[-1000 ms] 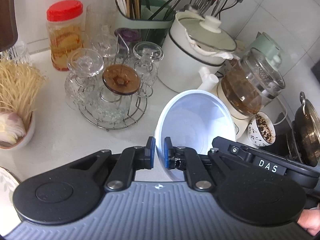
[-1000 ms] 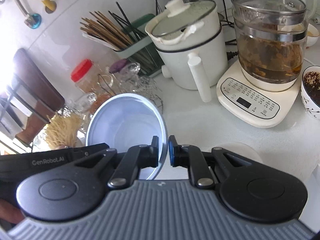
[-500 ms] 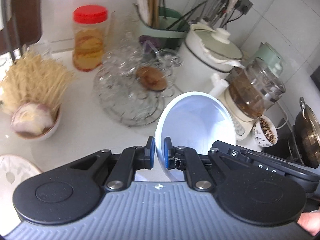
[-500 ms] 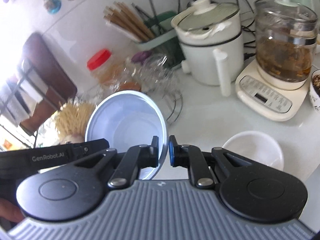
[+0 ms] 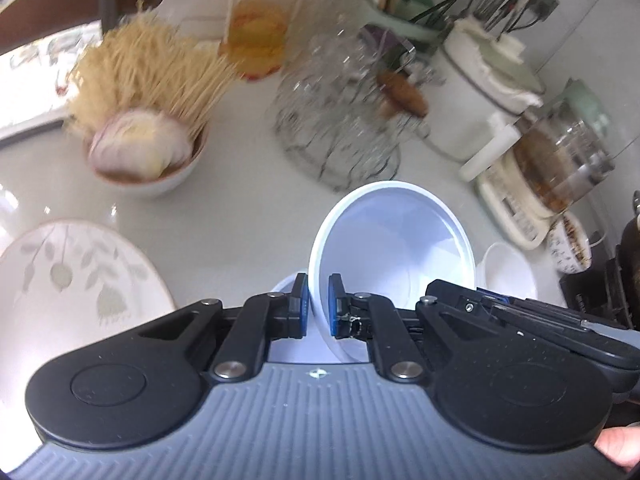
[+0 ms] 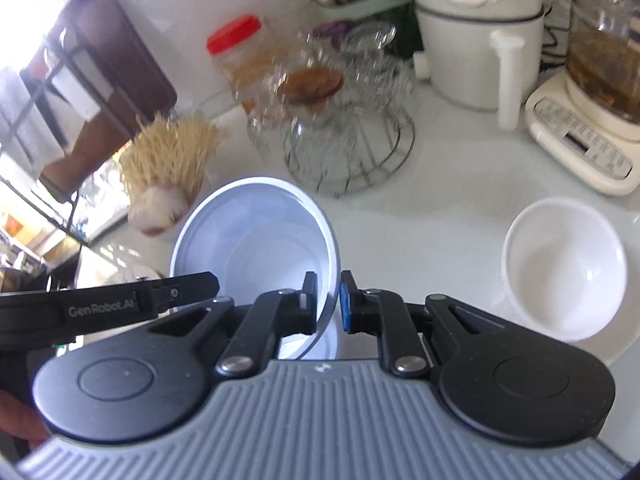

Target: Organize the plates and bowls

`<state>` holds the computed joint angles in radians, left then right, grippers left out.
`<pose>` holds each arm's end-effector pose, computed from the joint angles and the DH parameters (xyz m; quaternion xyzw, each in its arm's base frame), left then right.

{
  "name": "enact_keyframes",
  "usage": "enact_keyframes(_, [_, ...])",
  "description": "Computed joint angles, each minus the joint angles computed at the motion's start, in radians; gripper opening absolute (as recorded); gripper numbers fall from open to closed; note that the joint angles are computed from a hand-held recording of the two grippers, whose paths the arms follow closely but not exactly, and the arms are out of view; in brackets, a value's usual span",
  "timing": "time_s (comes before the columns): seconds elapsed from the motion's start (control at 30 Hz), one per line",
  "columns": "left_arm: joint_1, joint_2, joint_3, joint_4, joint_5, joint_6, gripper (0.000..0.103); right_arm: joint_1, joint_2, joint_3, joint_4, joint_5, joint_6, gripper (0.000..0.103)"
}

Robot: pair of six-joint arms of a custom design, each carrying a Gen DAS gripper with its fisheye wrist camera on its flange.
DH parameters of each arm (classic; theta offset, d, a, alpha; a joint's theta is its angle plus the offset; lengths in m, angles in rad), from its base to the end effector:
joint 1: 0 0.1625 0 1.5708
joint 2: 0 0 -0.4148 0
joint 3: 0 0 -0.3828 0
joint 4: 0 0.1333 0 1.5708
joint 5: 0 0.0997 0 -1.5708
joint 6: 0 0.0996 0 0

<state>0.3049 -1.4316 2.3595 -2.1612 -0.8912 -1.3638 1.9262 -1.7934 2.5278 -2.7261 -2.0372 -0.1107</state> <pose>-0.2803 -0.2936 0.1608 0.0104 0.9311 -0.2778 0.2364 0.1943 -0.2691 0.2701 0.1728 -0.9369 0.2293 0.1995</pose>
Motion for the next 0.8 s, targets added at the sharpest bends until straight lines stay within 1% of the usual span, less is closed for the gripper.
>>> enact_keyframes(0.17, [0.007, -0.014, 0.023, 0.023, -0.035, -0.036, 0.011, 0.006, 0.025, 0.016, 0.021, -0.020, 0.022, 0.015])
enact_keyframes(0.37, [0.008, -0.021, 0.035, 0.040, -0.062, -0.025, 0.011, 0.006, 0.024, 0.019, 0.057, -0.025, 0.040, 0.015])
enact_keyframes(0.7, [0.014, -0.025, 0.035, 0.036, -0.074, -0.005, 0.013, -0.005, 0.019, 0.014, 0.065, -0.014, 0.053, 0.016])
enact_keyframes(0.77, [0.020, -0.024, 0.031, 0.036, -0.079, -0.002, 0.027, -0.003, 0.014, 0.014, 0.045, -0.012, 0.041, 0.017])
enact_keyframes(0.8, [0.020, -0.023, 0.027, 0.043, -0.079, -0.009, 0.040, 0.002, 0.019, 0.012, 0.037, -0.020, 0.045, 0.026])
